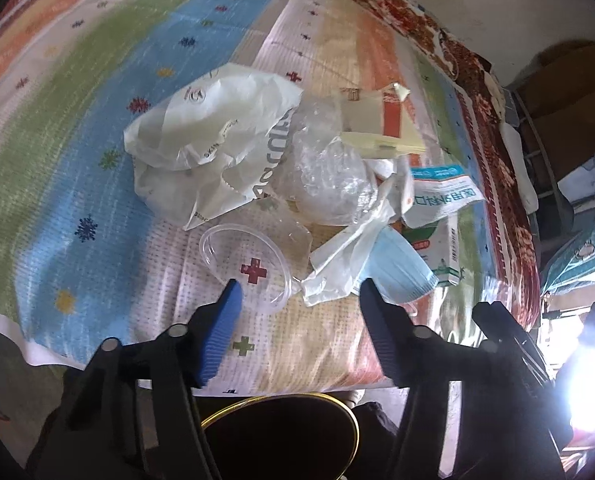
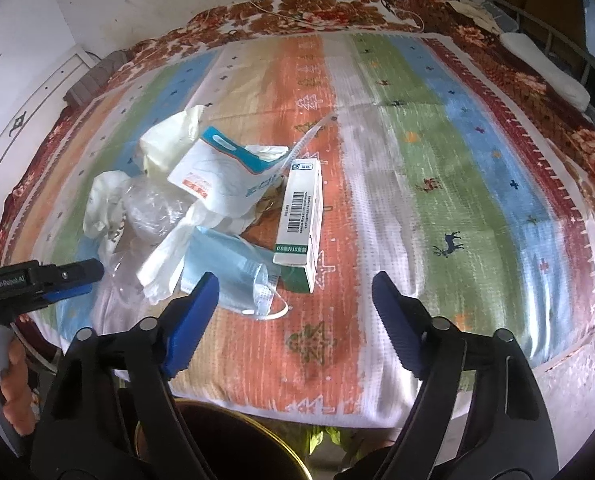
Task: Collect trash
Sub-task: 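Grasp the clear plastic container with the left tool while the right tool grasps the medicine box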
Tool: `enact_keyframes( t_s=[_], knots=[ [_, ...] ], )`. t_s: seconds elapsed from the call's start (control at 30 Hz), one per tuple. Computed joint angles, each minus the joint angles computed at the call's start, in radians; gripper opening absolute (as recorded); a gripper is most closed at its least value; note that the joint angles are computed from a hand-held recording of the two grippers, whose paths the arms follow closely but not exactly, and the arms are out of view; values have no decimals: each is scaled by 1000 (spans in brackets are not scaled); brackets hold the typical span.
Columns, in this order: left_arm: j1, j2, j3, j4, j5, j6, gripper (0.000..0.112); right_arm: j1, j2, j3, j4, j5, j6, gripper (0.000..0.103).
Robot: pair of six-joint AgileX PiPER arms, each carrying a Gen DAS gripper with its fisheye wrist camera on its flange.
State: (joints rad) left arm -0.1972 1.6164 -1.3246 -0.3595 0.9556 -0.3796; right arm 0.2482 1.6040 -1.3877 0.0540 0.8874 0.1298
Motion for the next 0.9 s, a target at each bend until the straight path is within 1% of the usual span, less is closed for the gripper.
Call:
enact_keyframes(
  t_s=[0.07, 0.13, 0.2, 0.23, 0.3, 0.4, 0.5, 0.63, 0.7, 0.8, 0.87, 0.9],
  knots=[
    [2, 10, 0, 5, -2, -15, 52, -3, 17, -10, 2, -6, 0, 71],
    [7, 17, 1, 1, -5, -23, 49, -3, 36, -25, 2, -9, -1, 69],
    [4, 26, -5, 17, -6, -44, 40, -5, 57, -42, 1, -4, -2, 64],
    [2, 34, -12, 23, -3, -50, 35, -5, 70, -53, 3, -1, -4, 63],
    [1, 44, -19, 29, -1, -57, 35, -7, 90, -70, 9, -1, -6, 63],
    [4, 50, -22, 29, -2, -59, 35, -9, 121, -96, 8, 2, -4, 58],
    [2, 60, -33, 38, -3, -65, 32, -9, 147, -116, 2, 10, -3, 55],
    [6, 78, -46, 31, 3, -51, 27, -11, 180, -152, 8, 26, -23, 53],
    [5, 86, -55, 20, 12, -37, 24, -8, 196, -171, 8, 36, -33, 50],
    [-4, 96, -67, 33, 29, -40, 14, -12, 213, -187, 30, 52, -45, 46],
    [-12, 95, -67, 53, 30, -52, 3, -9, 221, -191, 26, 57, -42, 45],
    [-18, 93, -69, 74, 28, -67, 3, -3, 225, -193, 17, 57, -41, 43]
  ],
)
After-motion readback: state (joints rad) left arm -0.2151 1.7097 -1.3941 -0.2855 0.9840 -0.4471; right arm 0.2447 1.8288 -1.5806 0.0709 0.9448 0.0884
